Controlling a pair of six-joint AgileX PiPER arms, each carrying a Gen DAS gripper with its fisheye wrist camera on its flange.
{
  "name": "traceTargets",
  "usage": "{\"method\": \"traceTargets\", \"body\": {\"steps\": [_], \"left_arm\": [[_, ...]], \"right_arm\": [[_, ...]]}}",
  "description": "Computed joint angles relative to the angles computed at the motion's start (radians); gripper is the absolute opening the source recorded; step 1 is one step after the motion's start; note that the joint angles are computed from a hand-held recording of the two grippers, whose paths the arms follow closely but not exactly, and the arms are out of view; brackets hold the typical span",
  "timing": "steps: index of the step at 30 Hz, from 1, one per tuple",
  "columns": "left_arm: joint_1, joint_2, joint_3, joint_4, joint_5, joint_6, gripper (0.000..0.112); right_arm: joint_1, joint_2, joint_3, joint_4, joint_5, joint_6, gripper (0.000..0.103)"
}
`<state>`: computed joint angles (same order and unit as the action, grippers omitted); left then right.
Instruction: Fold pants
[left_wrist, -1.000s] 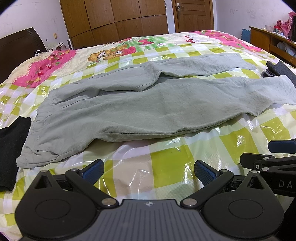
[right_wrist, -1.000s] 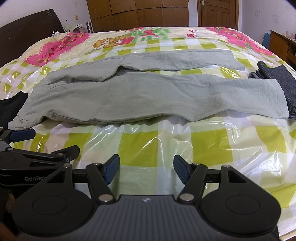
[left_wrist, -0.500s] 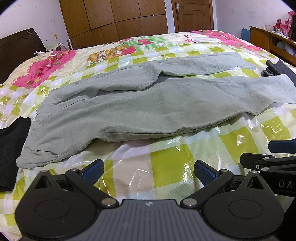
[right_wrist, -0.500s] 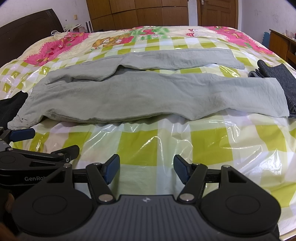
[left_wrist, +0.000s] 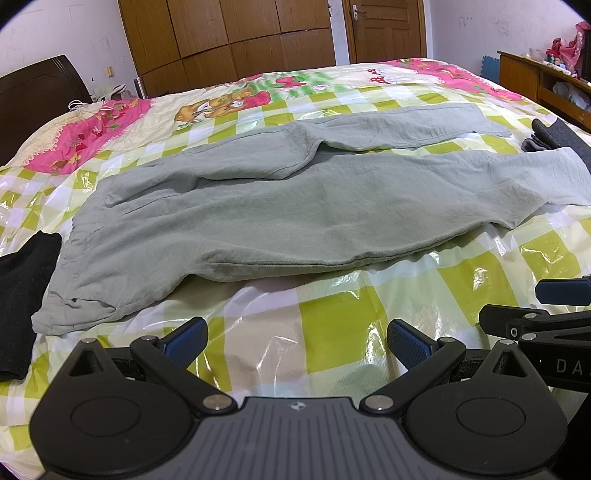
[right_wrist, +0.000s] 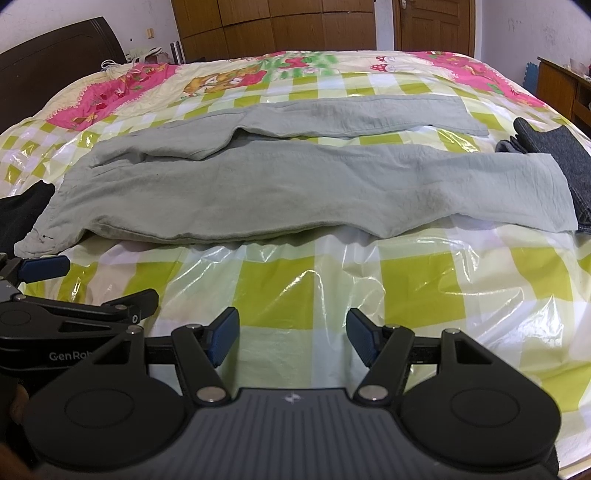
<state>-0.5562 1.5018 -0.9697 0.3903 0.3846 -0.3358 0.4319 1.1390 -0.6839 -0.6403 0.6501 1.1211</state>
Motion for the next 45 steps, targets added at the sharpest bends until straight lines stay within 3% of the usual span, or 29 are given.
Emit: {"method": "traceTargets", "body": {"steps": [16,24,30,36,39,41,45], "left_arm": [[0.040,0.001,-0.022,-0.033,0.001,0.014,0.103],[0.200,0.001,-0.068,-0.014,-0.049,0.087,0.103],[0.375,0.142,-0.192,-0.064,-0.069,0.217,0.103],[0.469,0.309,-0.320,-0.061,-0.036,0.274,0.103],[0.500,0.362,-0.346,0.038,-0.026,0.215,0.103],[0.537,0.374,-0.351,0.026,-0.029,0.237,0.103],[0.592,0.380,-0.361,0.067,-0.017,0.216,0.103]], "right_arm": [[-0.008,0.000,-0.016,0.008,-0.012,-0.044,0.065],[-0.003,0.143,-0.189,0.040,-0.044,-0.180,0.065],[0.017,0.333,-0.370,0.113,-0.098,-0.372,0.065],[0.022,0.552,-0.580,0.286,-0.120,-0.606,0.064],[0.015,0.642,-0.676,0.491,-0.095,-0.807,0.064],[0.019,0.688,-0.715,0.624,-0.062,-0.938,0.064],[0.054,0.728,-0.738,0.679,-0.059,-0.982,0.065]]}}
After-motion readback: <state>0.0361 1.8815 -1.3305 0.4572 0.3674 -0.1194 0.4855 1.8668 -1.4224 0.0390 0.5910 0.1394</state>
